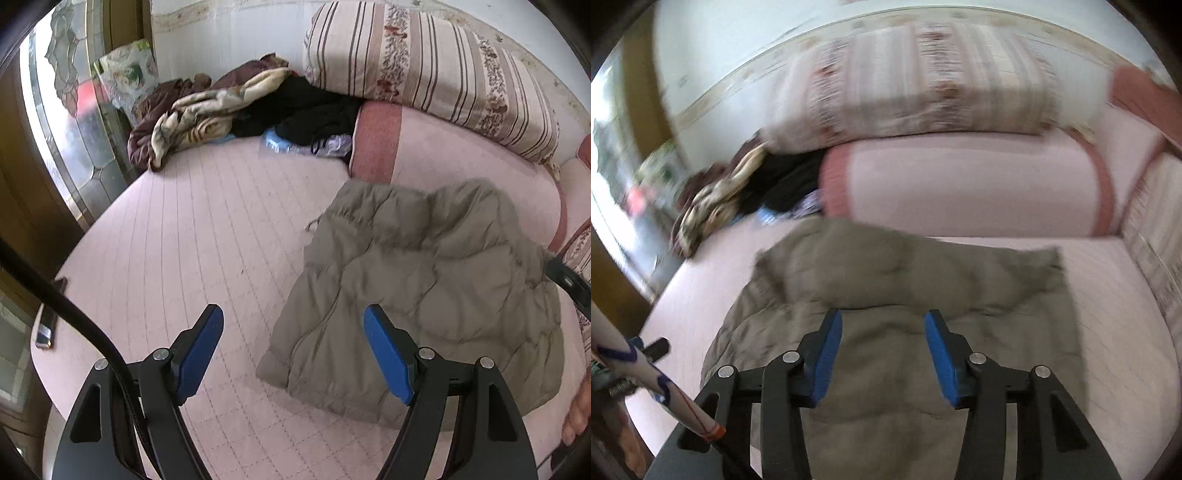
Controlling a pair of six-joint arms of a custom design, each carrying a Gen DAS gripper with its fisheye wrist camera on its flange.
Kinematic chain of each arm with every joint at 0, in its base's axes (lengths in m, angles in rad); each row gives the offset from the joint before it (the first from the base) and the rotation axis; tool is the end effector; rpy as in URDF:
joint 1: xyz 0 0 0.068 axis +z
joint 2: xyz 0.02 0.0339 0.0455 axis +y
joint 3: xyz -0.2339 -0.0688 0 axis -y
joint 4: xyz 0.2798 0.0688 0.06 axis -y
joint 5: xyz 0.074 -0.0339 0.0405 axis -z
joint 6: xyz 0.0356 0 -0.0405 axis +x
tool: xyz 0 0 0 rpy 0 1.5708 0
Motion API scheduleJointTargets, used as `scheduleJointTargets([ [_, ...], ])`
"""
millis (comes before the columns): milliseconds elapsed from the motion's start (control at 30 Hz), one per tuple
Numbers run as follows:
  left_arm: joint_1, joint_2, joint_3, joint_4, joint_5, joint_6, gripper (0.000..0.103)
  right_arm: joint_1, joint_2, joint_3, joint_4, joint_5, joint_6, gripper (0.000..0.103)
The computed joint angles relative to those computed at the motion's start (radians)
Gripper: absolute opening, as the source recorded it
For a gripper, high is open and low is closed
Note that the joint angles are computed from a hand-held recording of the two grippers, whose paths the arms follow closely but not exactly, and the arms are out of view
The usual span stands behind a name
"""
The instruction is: Fold large clothes
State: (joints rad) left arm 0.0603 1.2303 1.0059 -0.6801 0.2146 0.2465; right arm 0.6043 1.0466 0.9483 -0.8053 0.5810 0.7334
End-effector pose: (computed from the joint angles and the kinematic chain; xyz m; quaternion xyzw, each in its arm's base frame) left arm 0.2952 0.0102 0.2447 0.1222 0.9323 -0.0503 0.3368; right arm 0.2180 0.1268 0.2667 0.1520 0.8973 -0.0178 0.4139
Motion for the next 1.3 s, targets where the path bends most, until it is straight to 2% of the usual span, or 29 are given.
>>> scheduleJointTargets([
  [133,0.022,0.051,-0.032,0.066,0.021,-0.003,0.077,-0.058,0.27,0.09,0.132,-0.033,-0.059,0.051],
  [267,0.036,0.125,-0.027,0.125,0.048,-0.024,0.077,-0.161,0.526,0.217,0.199,-0.038,-0.097,0.051],
  [367,0.031,0.203,-0.003,0.173,0.038,-0.045,0.077,-0.218,0.653,0.285,0.235,-0.042,-0.132,0.051],
  [467,0.018,0.259,0.02,0.199,0.022,-0.055,0.077,-0.257,0.727,0.325,0.269,-0.034,-0.168,0.056],
  [567,0.001,0.285,0.012,0.243,-0.002,-0.059,0.078,-0.301,0.788,0.368,0.291,-0.057,-0.181,0.065],
  [800,-0.013,0.266,-0.029,0.329,-0.056,-0.02,0.078,-0.328,0.826,0.35,0.367,-0.067,-0.187,0.072],
  [967,0.018,0.285,-0.019,0.335,-0.037,-0.039,0.078,-0.307,0.832,0.427,0.246,-0.019,-0.168,0.074],
  [1067,0.032,0.258,-0.052,0.381,-0.063,-0.046,0.078,-0.291,0.709,0.351,0.25,-0.001,-0.169,0.074],
  [1167,0.048,0.266,-0.038,0.365,-0.038,-0.049,0.077,-0.3,0.578,0.247,0.233,0.024,-0.167,0.074],
  [1300,0.04,0.291,-0.027,0.356,-0.054,-0.036,0.078,-0.387,0.507,0.123,0.201,0.045,-0.118,0.074],
])
